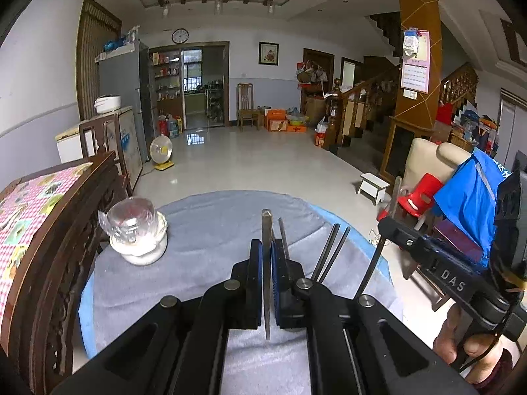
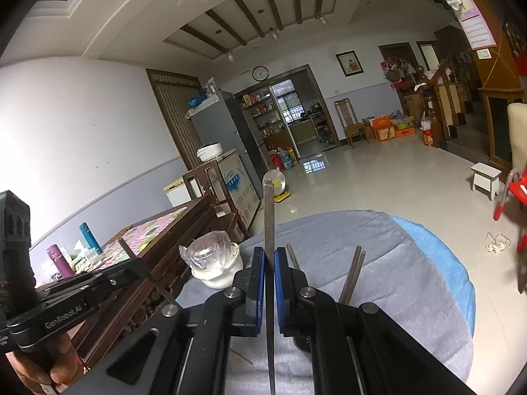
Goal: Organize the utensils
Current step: 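Lower the chopstick into the grey cup and open the right tool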
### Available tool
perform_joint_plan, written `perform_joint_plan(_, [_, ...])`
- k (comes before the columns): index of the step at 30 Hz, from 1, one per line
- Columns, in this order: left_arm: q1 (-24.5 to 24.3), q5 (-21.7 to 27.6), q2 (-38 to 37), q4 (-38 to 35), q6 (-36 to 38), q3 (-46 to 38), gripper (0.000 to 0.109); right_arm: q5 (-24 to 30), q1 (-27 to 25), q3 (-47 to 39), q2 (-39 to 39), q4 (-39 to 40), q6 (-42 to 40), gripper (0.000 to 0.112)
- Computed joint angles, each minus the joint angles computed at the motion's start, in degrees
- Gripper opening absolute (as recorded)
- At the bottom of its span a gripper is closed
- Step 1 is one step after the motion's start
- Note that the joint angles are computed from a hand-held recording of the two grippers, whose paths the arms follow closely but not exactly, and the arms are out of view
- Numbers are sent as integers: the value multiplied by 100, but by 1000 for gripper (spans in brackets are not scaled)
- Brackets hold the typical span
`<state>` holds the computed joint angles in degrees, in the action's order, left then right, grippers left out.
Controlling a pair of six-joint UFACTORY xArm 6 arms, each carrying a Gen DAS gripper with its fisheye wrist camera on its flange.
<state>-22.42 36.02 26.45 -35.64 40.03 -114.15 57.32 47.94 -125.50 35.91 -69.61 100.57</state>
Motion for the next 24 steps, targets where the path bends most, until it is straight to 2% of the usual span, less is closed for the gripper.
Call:
perform_joint_plan(6, [-114,103,392,132,-221,-604,5,-87,-138,241,-165,-105,109,6])
perform_joint_plan(10, [-132,261,665,-92,-145,-1011,5,-96,-234,388,-257,-242,293,6])
perform_joint_plan(17, [-206,259,1088,-573,129,-1451,5,212,-267,873,-444,-967,959,6])
perform_joint_plan(24, [-265,346,1658,-512,-167,-2085,5,495,-329,1364,-608,-1379,1701,6])
